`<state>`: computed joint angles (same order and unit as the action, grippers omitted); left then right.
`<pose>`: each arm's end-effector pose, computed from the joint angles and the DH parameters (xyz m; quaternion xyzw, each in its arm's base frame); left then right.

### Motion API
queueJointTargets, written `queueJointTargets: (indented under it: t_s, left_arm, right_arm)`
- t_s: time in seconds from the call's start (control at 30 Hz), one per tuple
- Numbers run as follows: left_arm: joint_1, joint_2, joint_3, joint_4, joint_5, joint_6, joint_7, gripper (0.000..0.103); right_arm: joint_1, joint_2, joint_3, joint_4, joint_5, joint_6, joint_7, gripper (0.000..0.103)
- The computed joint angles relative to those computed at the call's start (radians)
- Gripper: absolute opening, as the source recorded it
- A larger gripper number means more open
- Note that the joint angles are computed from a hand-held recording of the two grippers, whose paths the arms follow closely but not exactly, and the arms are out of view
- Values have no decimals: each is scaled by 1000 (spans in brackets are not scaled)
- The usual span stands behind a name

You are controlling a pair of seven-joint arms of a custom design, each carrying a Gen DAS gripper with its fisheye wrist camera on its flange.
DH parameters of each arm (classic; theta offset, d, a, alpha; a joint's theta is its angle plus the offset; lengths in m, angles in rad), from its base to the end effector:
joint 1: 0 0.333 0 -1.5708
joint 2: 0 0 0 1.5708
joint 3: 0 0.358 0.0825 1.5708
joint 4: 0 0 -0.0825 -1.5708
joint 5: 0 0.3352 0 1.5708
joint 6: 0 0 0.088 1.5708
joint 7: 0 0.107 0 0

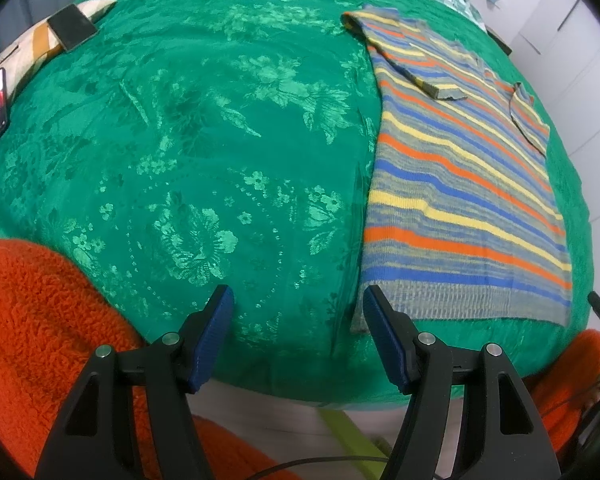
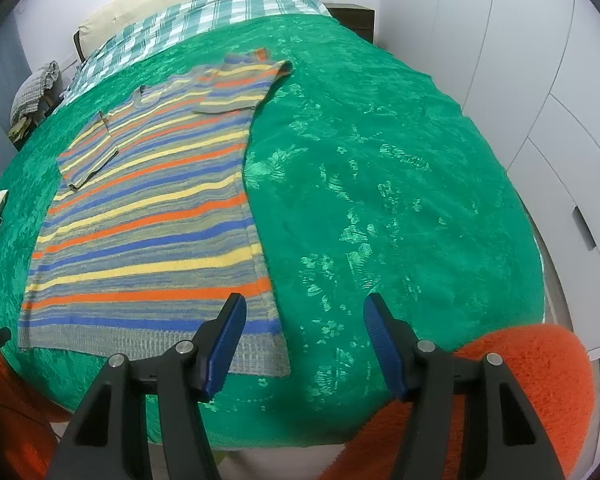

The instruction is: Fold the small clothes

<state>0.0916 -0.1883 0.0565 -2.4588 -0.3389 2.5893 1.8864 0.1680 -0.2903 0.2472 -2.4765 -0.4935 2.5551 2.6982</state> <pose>0.4342 0.0721 0.4723 -0.7256 0.6602 -0.1799 0.0717 0.3778 0.1821 0.4997 -0.5558 0.7886 -0.2059 0.1637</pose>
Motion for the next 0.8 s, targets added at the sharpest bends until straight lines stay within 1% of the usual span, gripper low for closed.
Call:
queueJointTargets:
  t_s: [0.07,0.13,0.2,0.23,0.3,0.37,0.4,0.43,0.47,0.53,0.57,0.6,0.7,0.73,0.77,0.8]
  left_arm:
    - [1,-13,-6,-3,16,19,-6,69]
    - [-12,-37,-15,-8,39,78,6,70]
    - [-53,-42,-10,16,28,135,54,75]
    - [-79,-35,-1,36,6,151,86,80]
    - [-127,-1,7,99,-43,180,150,82]
    - [-171,61,6,192,-124,169,255,86]
    - [-180,113,-13,256,-134,162,300,86]
    - [-177,150,-35,294,-115,169,313,86]
    - [-177,209,-62,352,-61,167,314,86]
    - [-178,300,-97,437,43,153,286,85]
    - [-187,356,-105,485,117,151,251,85]
    - [-194,386,-109,506,170,156,218,85]
    - [-239,506,-78,610,362,136,86,85]
    - [-249,550,-67,655,405,101,46,85]
    - [-255,594,-57,702,437,57,7,81]
    - [-246,621,-63,730,444,25,-14,78]
  right_arm:
    - [1,3,1,3,-1,-2,0,61]
    - [0,4,3,5,-8,0,7,61]
    - [-2,6,5,6,-17,3,16,61]
    - [-1,7,5,4,-19,7,19,61]
    - [-1,12,3,1,-23,20,25,61]
    - [-1,13,-3,-6,-21,42,28,61]
    - [-2,11,-5,-10,-20,50,31,61]
    - [-4,10,-5,-13,-18,57,33,61]
    - [-6,8,-7,-19,-14,66,34,61]
    - [-9,4,-9,-28,-4,80,33,61]
    - [-12,1,-9,-33,1,85,34,61]
    - [-17,-4,-8,-38,4,90,36,61]
    - [-34,-18,2,-48,6,95,49,61]
    - [-38,-22,4,-51,9,95,52,61]
    - [-41,-22,5,-52,15,94,52,61]
    - [-41,-19,5,-52,22,92,48,61]
